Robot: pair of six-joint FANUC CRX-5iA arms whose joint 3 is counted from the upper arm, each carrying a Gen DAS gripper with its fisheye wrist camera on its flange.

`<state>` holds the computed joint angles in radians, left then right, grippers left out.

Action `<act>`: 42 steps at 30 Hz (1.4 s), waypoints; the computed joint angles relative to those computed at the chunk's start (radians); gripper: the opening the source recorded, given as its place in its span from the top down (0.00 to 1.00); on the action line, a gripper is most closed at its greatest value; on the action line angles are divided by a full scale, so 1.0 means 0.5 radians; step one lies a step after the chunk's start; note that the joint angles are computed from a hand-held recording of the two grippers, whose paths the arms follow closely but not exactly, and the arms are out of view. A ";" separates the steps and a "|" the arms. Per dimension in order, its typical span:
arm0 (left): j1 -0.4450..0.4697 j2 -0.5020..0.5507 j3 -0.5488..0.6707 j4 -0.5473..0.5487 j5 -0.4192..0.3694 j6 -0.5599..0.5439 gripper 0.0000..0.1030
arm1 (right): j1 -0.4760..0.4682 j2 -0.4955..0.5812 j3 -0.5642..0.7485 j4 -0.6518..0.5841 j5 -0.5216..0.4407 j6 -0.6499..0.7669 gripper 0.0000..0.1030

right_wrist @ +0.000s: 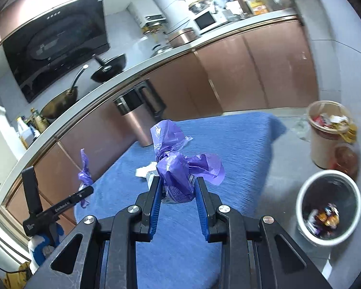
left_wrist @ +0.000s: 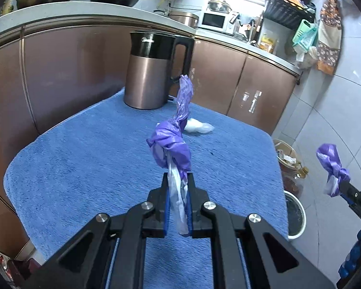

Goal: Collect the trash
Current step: 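Carry both purple wrappers over the white bin, then open both tools to drop the purple wrappers into the bin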

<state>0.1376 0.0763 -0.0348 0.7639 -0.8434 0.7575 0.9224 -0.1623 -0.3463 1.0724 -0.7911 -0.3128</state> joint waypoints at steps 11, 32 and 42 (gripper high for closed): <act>-0.239 -0.011 0.082 -0.085 -0.103 -0.130 0.90 | 0.168 -0.259 -0.284 0.034 -0.466 -0.280 0.75; -1.243 0.670 1.028 -0.726 -0.469 0.161 0.90 | 0.021 -0.564 -0.635 -0.253 -0.856 -0.380 0.75; -1.390 1.135 1.674 -0.797 -0.797 0.460 0.87 | -0.258 -0.542 -0.681 -0.335 -0.676 -0.266 0.72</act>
<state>-0.5572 0.6440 0.8024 0.3654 -1.2420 0.9875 0.7936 -0.4332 -0.6869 0.9049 -1.1289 -0.4456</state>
